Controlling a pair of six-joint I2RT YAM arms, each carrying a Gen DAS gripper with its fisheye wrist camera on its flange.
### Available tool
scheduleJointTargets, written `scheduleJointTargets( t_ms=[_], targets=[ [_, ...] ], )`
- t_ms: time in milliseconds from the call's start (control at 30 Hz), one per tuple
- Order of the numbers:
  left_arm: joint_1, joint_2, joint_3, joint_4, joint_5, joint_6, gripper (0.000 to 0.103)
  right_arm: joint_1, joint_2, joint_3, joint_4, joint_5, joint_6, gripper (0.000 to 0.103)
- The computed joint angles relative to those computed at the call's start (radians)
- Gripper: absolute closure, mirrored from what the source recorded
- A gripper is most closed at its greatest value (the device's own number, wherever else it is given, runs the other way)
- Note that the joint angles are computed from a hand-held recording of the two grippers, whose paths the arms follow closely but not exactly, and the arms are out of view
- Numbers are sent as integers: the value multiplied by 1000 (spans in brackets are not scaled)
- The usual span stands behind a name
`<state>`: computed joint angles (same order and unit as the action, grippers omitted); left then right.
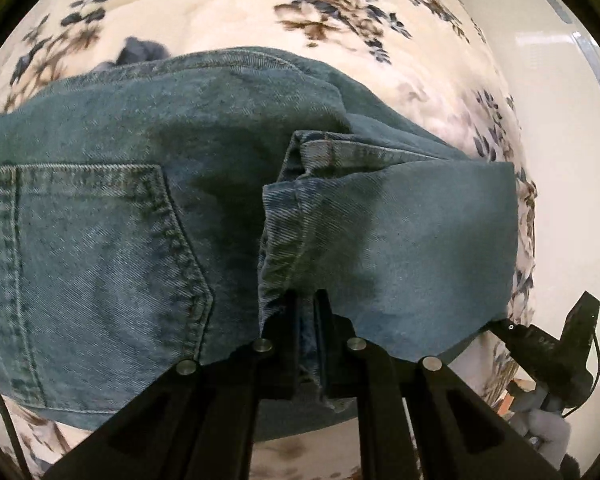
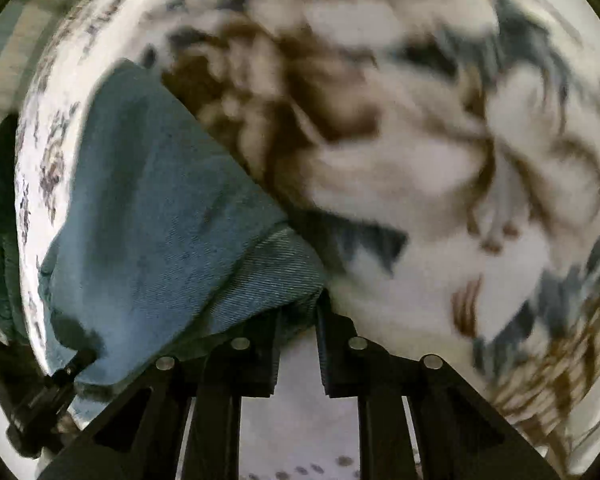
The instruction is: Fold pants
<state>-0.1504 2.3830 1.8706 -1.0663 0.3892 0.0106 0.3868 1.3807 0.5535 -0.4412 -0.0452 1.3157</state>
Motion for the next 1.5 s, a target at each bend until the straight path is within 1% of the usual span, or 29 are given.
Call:
scheduleJointTargets(
  t_ms=[33, 100, 167, 200, 233, 300, 333, 367, 433, 533, 600, 667, 700, 733, 800, 867, 933, 967, 1000, 1033, 1067, 1100, 1167, 1200, 1300, 1333, 1367, 1433, 1500],
  targets=[
    [1, 3, 3, -5, -1, 5, 96, -3, -19, -20, 11, -3, -3, 86],
    [3, -2, -6, -7, -5, 20, 96, -73, -1, -109, 110, -137, 19, 80],
    [5, -21, -24, -2, -20, 35, 95, -178, -93, -251, 240, -269, 127, 72],
    [13, -42, -46, 4, -37, 50, 95, -211, -160, -267, 201, -309, 149, 64],
    [20, -56, -62, 9, -63, 53, 94, -210, -198, -232, 105, -303, 139, 61],
    [48, -91, -98, 23, -133, 63, 91, -153, -276, -110, -120, -213, 119, 52],
    [67, -103, -110, 27, -148, 68, 91, -102, -269, -49, -156, -168, 123, 47],
    [89, -117, -121, 31, -163, 69, 91, -49, -234, 24, -182, -128, 115, 37],
    [142, -151, -141, 37, -192, 66, 91, 12, -115, 131, -157, -90, 80, 34],
    [212, -187, -153, 36, -223, 73, 90, 130, 198, 397, -163, -39, -48, 34],
    [261, -210, -158, 42, -259, 79, 82, 193, 442, 618, -222, -35, -152, 35],
    [308, -220, -163, 61, -296, 71, 77, 264, 675, 870, -383, -34, -254, 33],
    [347, -214, -154, 62, -295, 58, 76, 314, 765, 995, -508, 10, -302, 33],
    [380, -205, -143, 56, -283, 44, 76, 347, 823, 1085, -586, 45, -324, 33],
    [474, -173, -112, 28, -192, -1, 76, 360, 823, 1115, -622, 50, -295, 33],
    [547, -158, -121, 31, -83, -74, 76, 335, 729, 991, -533, -11, -217, 33],
    [619, -138, -148, 53, 54, -152, 76, 294, 605, 815, -387, -102, -103, 32],
    [649, -130, -176, 79, 124, -197, 76, 281, 556, 752, -338, -124, -51, 21],
    [679, -127, -227, 132, 217, -254, 76, 274, 513, 709, -319, -118, -3, 13],
    [698, -123, -264, 175, 279, -293, 75, 272, 476, 684, -321, -95, 37, 13],
    [712, -124, -309, 238, 335, -341, 68, 271, 449, 671, -329, -71, 62, 13],
    [727, -134, -382, 358, 411, -417, 60, 270, 430, 666, -338, -48, 77, 13],
    [746, -139, -473, 542, 508, -539, 52, 271, 439, 692, -358, -34, 83, 13],
    [751, -138, -523, 650, 541, -614, 52, 268, 446, 689, -343, -40, 83, 13],
    [767, -147, -642, 897, 607, -799, 52, 248, 453, 635, -287, -61, 91, 13],
    [781, -155, -678, 955, 627, -832, 52, 242, 472, 646, -277, -70, 95, 13],
    [795, -171, -757, 1089, 660, -926, 51, 239, 492, 650, -261, -78, 102, 13],
    [842, -202, -872, 1217, 702, -997, 50, 229, 522, 664, -247, -81, 109, 13],
    [880, -229, -936, 1197, 704, -940, 50, 217, 535, 673, -231, -85, 117, 13]
  ],
)
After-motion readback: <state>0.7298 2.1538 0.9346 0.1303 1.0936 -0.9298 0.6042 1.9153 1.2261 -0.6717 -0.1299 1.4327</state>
